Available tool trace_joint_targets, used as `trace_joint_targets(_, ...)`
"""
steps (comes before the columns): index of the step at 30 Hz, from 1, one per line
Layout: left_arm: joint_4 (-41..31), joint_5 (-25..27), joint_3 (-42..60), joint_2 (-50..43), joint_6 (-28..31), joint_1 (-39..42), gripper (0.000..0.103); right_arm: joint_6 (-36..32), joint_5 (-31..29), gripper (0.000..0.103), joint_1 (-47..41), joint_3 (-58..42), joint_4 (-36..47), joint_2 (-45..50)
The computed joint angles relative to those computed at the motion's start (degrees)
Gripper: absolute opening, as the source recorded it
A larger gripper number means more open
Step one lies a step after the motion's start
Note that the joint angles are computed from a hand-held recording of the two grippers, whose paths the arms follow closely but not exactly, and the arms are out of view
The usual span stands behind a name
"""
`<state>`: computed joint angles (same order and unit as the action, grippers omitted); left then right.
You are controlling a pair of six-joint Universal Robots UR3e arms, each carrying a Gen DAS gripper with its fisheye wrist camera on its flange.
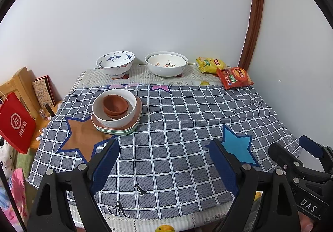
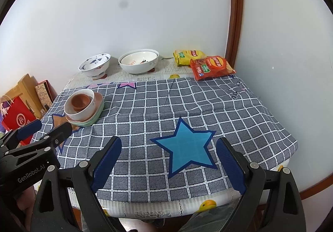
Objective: Organize plates and bowls
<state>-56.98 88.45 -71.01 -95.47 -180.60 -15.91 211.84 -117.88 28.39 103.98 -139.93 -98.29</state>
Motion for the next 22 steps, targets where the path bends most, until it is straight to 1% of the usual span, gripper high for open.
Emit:
trace_joint_targets(16, -0.03, 0.18, 0.47, -0.01, 0.63, 0.22, 0.087, 0.79, -1.06, 0.091, 0.9, -0.19, 0.36, -0.58)
trace_joint_targets(22, 0.63, 0.16, 1.19, -1.53, 1.51, 0.23, 0.089, 0.06, 0.19, 0.091, -0.13, -0.08, -0.57, 0.91)
